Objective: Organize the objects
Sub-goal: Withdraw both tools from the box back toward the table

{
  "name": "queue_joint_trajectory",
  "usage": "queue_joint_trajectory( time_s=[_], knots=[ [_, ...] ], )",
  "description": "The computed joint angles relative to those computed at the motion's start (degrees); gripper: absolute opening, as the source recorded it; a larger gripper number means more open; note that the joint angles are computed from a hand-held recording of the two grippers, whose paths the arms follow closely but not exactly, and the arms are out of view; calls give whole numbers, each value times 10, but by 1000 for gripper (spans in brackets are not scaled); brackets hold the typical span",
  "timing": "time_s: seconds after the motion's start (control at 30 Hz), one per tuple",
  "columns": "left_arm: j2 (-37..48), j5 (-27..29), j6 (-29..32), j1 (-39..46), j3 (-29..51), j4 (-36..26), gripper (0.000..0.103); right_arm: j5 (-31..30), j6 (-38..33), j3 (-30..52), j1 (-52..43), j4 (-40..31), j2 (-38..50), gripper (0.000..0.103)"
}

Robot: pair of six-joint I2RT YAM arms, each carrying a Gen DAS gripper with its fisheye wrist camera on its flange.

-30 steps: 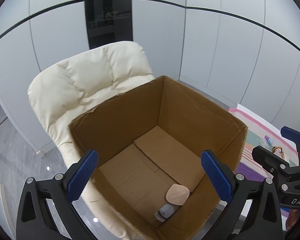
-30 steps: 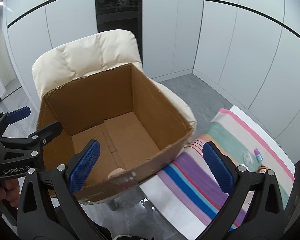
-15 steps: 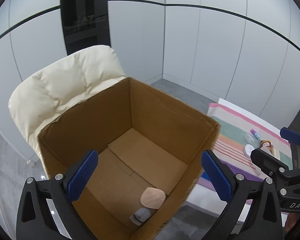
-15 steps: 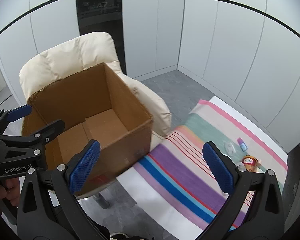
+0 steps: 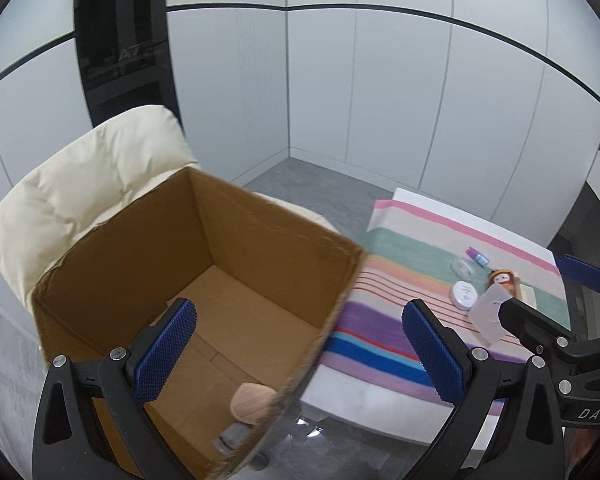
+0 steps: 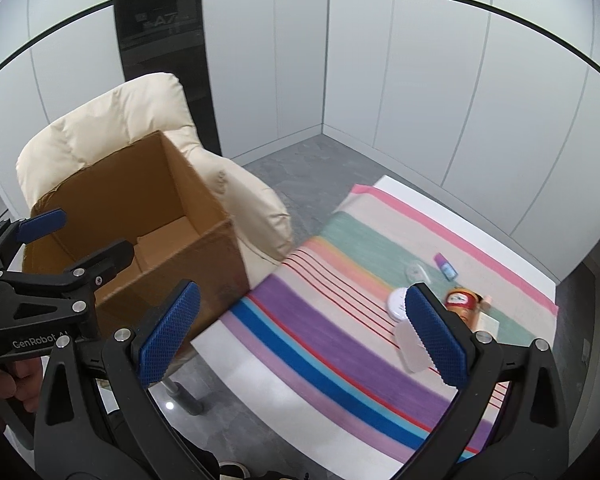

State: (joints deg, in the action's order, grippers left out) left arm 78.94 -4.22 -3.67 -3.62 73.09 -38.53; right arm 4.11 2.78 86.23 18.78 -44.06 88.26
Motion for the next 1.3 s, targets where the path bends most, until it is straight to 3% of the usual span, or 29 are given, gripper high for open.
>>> queue_joint_trajectory(
  time_s=[1.3],
  knots=[
    [119,-62,-57,-242,104,-5,103,-82,-67,-97,-265,-24,-110,103]
  ],
)
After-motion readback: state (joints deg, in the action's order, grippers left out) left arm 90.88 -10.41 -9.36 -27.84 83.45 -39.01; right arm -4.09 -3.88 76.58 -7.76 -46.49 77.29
